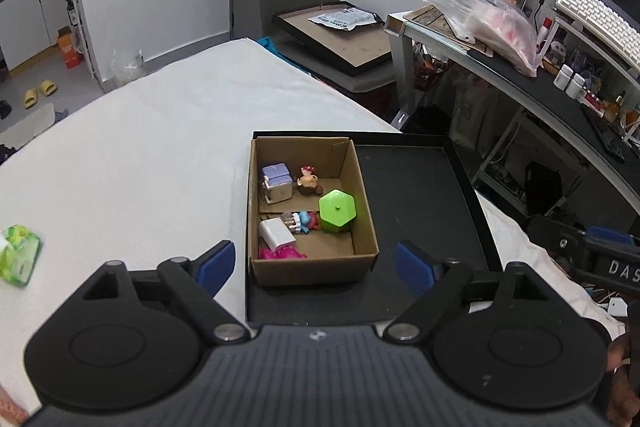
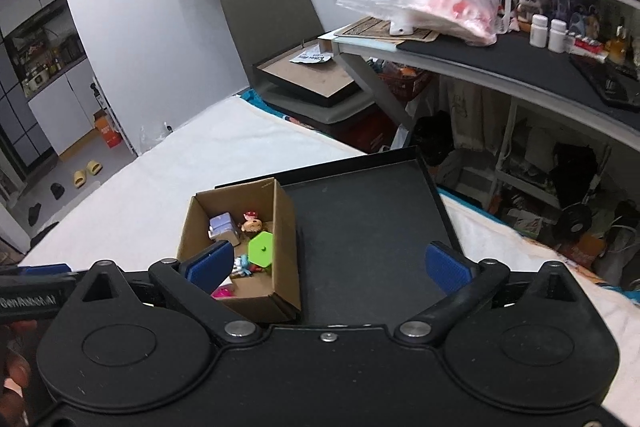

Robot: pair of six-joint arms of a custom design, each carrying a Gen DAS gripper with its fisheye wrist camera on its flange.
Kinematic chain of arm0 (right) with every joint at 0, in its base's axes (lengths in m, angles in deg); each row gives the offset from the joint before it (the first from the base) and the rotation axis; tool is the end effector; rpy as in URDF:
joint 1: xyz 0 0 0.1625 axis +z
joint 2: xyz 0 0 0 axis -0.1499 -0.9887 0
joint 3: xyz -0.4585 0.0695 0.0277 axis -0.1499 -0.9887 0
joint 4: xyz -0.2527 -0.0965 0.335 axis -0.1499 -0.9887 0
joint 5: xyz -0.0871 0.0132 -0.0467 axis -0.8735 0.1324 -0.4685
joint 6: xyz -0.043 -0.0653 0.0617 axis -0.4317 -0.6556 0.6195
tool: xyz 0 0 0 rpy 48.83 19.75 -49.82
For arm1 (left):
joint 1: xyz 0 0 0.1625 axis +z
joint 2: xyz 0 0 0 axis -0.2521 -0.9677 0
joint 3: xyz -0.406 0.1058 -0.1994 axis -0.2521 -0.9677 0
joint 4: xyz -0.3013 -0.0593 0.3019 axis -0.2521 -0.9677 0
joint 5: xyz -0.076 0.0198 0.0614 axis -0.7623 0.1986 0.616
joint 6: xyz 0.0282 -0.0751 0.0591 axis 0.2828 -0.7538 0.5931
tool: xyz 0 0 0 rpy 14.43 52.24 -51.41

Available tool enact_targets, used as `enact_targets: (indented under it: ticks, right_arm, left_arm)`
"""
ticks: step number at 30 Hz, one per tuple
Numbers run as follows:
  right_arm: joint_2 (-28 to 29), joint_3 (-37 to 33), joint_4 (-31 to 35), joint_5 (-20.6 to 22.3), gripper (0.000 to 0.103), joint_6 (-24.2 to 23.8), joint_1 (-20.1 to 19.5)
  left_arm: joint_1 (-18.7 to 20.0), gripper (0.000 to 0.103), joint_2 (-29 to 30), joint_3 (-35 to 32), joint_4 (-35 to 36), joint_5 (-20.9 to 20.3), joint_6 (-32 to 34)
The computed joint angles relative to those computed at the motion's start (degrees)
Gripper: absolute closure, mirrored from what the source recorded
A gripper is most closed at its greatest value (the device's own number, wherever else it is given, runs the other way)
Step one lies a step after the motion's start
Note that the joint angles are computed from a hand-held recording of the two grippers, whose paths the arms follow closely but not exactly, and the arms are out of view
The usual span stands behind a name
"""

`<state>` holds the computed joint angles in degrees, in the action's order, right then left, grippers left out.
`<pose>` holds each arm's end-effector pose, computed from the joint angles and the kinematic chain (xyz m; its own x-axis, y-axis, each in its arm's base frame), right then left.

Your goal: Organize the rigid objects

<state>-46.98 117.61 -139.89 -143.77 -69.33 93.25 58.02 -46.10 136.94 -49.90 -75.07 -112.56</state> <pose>0.0391 -0.8374 0.4015 -0.7754 -0.3468 0.5277 -0.5915 0.6914 -0.4148 -0.4496 -0.7320 -0.0035 -0.7372 -0.3205 -0.5948 0.2369 0.7018 -0.6718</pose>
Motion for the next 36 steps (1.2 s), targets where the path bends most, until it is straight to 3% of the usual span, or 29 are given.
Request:
enact_targets:
  ticks: [11,13,16,27,36]
  right_arm:
    - [-4.9,4.4,-0.2,-0.4,0.0,-2.5,-0.1]
    - [-5.8,5.1,-0.5,0.7,0.0,-2.5,-0.3]
    - [-7.1,6.0,-0.7,2.9,0.0,-3.5,-0.9]
    - [-10.0,7.7,-1.0,6.9,0.0,-4.2,-2.6]
    - [-11.6,9.0,-1.5,9.2,0.0,-5.3,-2.9]
  left_arm:
    - [-3.2,0.012,-0.7,0.5,8.2,4.2,-8.1]
    - [-3.7,0.012,-0.8,0.6,10.6,5.7,-11.1]
    - [-4.2,0.012,-1.1,1.6,8.3,6.0,-11.2]
    - [-6.0,0.012,0.1,-0.6,18.0,7.6,-18.1]
    - [-6.9,0.012,0.7,-0.7,17.4,8.4,-17.5]
